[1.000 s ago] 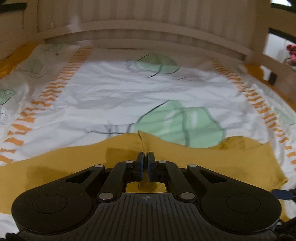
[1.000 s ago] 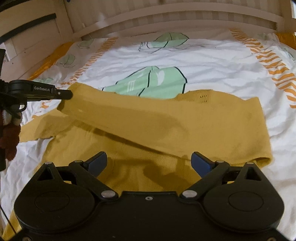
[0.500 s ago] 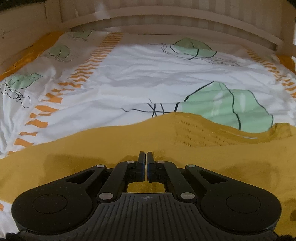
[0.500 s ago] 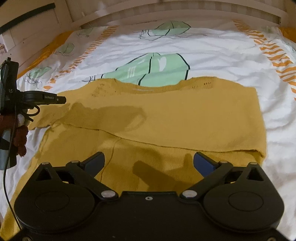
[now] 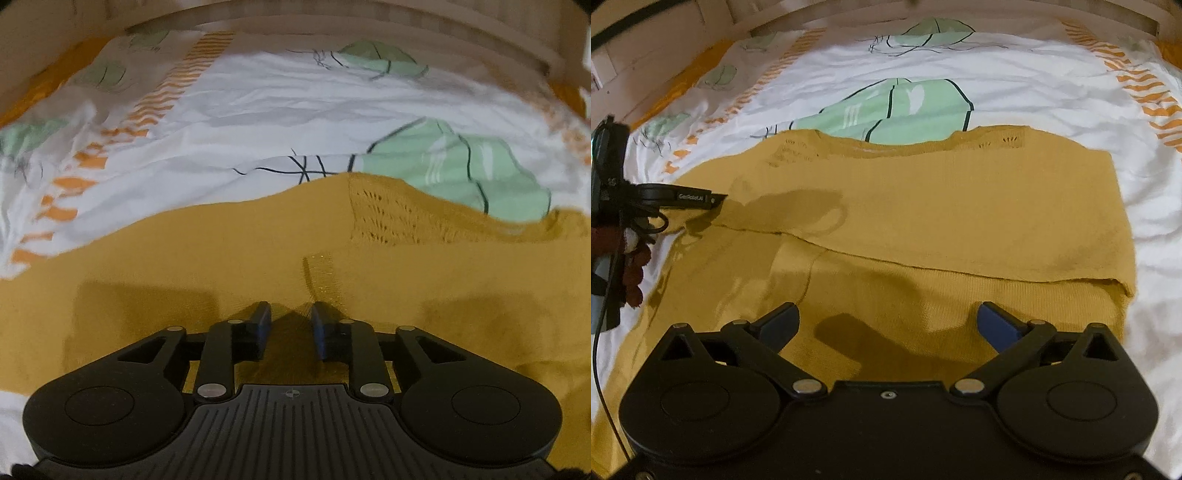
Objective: Fold small clothes
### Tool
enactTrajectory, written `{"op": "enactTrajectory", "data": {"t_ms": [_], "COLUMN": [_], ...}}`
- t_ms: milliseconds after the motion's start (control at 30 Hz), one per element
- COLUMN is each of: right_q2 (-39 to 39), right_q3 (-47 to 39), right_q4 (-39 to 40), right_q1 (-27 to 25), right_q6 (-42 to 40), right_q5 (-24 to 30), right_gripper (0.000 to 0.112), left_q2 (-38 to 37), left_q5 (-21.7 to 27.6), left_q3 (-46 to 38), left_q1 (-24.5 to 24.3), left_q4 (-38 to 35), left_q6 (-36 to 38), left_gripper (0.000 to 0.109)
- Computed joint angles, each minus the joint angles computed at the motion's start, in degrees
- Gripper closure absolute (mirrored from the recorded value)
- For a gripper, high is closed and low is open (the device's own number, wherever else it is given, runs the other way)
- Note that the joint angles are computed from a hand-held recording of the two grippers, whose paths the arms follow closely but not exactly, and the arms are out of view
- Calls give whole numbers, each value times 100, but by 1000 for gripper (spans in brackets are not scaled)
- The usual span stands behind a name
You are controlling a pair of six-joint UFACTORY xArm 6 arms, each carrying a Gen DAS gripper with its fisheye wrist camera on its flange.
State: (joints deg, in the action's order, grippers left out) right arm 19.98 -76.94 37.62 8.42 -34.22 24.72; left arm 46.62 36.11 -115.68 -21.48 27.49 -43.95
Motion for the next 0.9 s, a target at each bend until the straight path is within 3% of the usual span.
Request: {"op": "enactTrajectory", "data": {"t_ms": [100, 300, 367, 500, 700, 900], "right_q2": [-34, -75, -95, -140, -214, -331], "right_q3": [-58, -140, -146, -134, -56, 76], "right_q4": [871, 2279, 2682, 3325, 3719, 3940], "right_q1": [-67, -142, -139, -117, 14, 195], "right_q6": [-433, -1109, -1340, -1741, -2177, -2690], "right_q5": [209, 591, 653, 744, 726, 600], "right_gripper": [10, 10, 10, 10, 10, 10], "left_q2": [-500, -1554, -1895, -2542, -3445, -3837], "left_q5": [-571, -1054, -1071, -946, -966, -1225], "left_q3": [825, 2351, 2794, 3562, 4673, 5301], "left_q1": [167, 613, 805, 1159, 1754, 2172], "left_q4": [-78, 727, 1062, 1686, 2188, 2387], "left_q6": [-564, -1726, -2116, -2798, -4042, -5019], "left_gripper": [83, 79, 71, 71, 70, 67]}}
